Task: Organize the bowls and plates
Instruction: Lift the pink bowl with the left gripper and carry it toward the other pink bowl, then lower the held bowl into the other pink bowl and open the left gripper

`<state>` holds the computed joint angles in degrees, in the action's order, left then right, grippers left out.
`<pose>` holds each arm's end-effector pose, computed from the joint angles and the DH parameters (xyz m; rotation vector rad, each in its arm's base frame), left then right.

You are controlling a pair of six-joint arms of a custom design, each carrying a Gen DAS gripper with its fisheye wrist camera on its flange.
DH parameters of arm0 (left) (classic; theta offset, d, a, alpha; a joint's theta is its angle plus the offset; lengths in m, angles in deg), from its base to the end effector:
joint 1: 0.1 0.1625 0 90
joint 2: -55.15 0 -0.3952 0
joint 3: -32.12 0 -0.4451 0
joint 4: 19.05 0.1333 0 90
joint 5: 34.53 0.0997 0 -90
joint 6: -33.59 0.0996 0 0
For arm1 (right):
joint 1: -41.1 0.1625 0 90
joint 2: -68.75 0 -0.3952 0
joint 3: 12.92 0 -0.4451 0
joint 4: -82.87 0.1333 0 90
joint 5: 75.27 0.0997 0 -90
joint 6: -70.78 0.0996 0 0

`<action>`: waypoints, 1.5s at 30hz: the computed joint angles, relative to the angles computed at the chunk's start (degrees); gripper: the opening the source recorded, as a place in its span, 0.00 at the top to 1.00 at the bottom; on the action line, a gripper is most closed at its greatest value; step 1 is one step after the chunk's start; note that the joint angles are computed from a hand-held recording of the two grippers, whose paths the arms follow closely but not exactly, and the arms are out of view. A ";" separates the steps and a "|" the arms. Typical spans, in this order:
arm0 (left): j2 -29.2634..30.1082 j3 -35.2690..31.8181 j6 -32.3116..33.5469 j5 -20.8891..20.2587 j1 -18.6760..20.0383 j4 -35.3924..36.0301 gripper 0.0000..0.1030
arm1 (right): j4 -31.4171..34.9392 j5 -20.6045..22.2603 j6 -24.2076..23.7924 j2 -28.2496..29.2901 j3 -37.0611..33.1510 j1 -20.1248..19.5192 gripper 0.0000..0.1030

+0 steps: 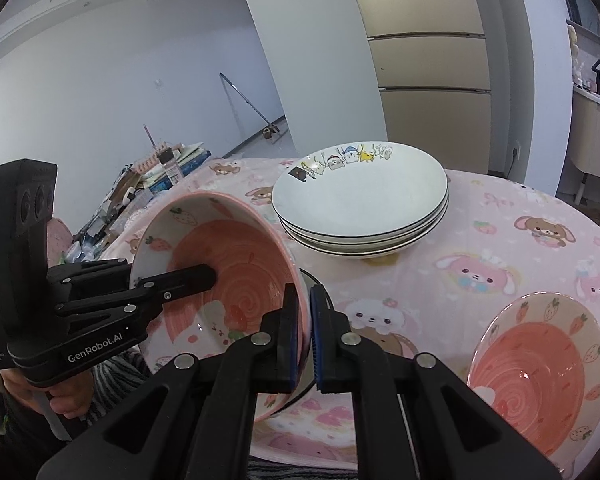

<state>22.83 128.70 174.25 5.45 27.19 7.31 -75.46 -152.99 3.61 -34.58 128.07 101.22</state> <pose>-0.2833 -0.3820 -0.0901 0.5007 2.3906 -0.8775 -0.0637 -0.4209 0.2423 0.9693 -2.6154 0.7311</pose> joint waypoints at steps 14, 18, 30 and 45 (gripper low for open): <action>2.02 -1.44 -0.57 -2.01 0.00 2.28 0.90 | -14.11 -5.43 -4.04 2.72 3.45 2.30 0.93; 2.95 -2.19 -0.85 -2.65 -0.07 3.40 0.90 | -18.45 -6.52 -6.31 3.74 4.37 2.83 0.92; 2.77 -2.09 -1.49 -3.27 0.47 3.16 0.89 | -18.29 -4.91 -6.28 2.84 4.30 1.98 0.92; -3.92 4.42 0.24 -6.48 -0.91 -7.37 0.00 | -8.98 7.79 1.04 -3.57 3.01 -3.05 0.19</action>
<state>18.91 133.12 174.49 -1.02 26.29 -0.05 -84.44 -145.20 4.65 -38.15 131.08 98.18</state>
